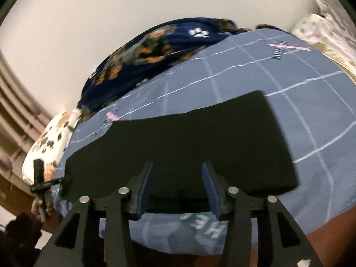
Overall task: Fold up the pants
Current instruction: 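Grasp the orange-lined waistband of the black trousers with the right gripper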
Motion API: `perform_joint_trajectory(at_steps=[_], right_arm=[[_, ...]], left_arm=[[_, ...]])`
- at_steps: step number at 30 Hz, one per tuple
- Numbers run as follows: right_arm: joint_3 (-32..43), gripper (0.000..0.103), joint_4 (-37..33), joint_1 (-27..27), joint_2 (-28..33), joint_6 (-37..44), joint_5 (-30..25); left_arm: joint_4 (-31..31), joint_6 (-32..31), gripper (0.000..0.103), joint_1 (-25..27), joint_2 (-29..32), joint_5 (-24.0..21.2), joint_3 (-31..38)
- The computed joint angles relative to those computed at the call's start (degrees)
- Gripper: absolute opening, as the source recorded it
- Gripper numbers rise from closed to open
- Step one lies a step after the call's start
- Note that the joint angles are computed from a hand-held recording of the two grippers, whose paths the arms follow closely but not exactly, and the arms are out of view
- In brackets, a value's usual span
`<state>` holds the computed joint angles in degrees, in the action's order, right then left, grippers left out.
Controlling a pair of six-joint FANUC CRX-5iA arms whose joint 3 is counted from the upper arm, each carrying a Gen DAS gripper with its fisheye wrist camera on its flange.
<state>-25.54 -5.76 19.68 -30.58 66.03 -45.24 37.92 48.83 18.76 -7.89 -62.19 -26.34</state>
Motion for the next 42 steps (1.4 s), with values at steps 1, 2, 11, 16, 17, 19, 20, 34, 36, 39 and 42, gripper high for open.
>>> perform_joint_trajectory(at_steps=[1,2,11,16,17,19,20,34,36,39,42], right_arm=[[-0.18,0.053,0.07,0.93,-0.18,-0.81,0.38],[-0.08,0.054,-0.79,1.64,-0.10,-1.24,0.95],[6.63,0.061,-20.56,1.72,7.33,11.36,0.91],[13.02,0.064,-44.37,-8.58,13.80,27.67,-6.04],[13.74,0.064,-49.48,-11.42,14.83,30.27,-8.10],[14.33,0.068,-57.19,-16.08,16.14,33.52,-11.20],[14.41,0.069,-60.60,-18.27,16.73,34.88,-12.87],[13.79,0.091,-77.38,-30.54,22.41,38.34,-26.94],[14.46,0.093,-73.55,-28.63,22.30,35.33,-25.09],[13.56,0.093,-73.31,-28.22,22.32,34.28,-24.05],[15.11,0.085,-64.47,-23.11,20.82,30.60,-19.99]], left_arm=[[0.04,-1.30,0.068,-0.40,0.76,-0.40,0.61],[-0.69,-1.94,0.057,-0.94,1.28,-0.30,1.40],[7.95,1.11,0.020,-1.49,-0.66,-2.17,2.00],[11.67,4.15,0.020,-9.44,-0.99,-2.31,7.49],[11.81,4.63,0.020,-11.83,-0.20,-1.94,9.26],[12.09,5.81,0.020,-17.50,2.42,-0.57,12.95],[12.25,6.11,0.020,-19.45,3.78,-0.11,14.31],[14.60,8.92,0.074,-28.42,11.09,2.94,20.02],[17.06,7.77,0.076,-27.55,9.93,3.95,18.28],[17.22,8.04,0.077,-25.90,8.08,5.44,16.30],[14.08,8.84,0.077,-24.39,5.29,7.34,13.66]])
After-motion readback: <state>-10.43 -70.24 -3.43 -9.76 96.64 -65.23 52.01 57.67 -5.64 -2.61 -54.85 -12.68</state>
